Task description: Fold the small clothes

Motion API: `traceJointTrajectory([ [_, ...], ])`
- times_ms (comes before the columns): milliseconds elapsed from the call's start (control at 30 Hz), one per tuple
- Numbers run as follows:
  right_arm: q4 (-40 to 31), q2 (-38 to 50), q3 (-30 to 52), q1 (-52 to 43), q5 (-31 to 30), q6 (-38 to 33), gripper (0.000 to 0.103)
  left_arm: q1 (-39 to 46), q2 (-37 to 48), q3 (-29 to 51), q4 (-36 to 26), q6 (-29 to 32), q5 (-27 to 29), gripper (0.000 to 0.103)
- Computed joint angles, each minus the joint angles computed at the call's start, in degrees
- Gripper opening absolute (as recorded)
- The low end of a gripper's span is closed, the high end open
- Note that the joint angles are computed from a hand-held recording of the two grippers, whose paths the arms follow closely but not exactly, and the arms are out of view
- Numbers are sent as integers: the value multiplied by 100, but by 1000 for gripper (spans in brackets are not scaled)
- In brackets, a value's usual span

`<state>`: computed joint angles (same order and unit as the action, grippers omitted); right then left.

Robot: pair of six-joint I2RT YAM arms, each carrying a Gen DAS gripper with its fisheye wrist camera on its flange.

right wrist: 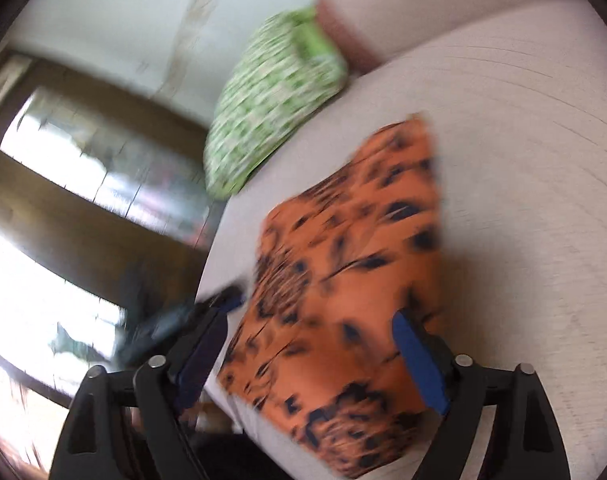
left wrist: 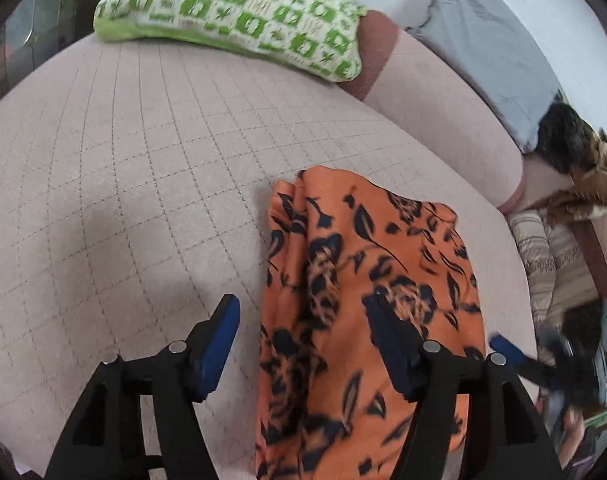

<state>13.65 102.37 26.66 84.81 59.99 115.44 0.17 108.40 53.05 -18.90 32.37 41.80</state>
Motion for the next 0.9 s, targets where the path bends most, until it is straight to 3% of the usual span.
traceJointTrajectory([
  [100,1707,472,-742,-73,-2,365,87,-2,-199,-400,451,78,-256,68],
  [167,2874,937,-967,-283,-306,29,87,-93,-348,-702,861,-17,-520,68],
  [233,3511,1258,-964,-485,-626,-340,87,-175,-474,-959,1214,-182,-739,68],
  [533,3270,1250,-730,-934,-1242,-785,88,-367,-828,-1474,1735,-235,-1116,68],
  [767,3766,1655,-662,-1186,-1553,-975,88,-472,-671,-1476,1866,-232,-1167,68],
  [900,3290,1510,-451,-1348,-1733,-1246,87,-617,-208,-1216,1788,-361,-1113,68],
])
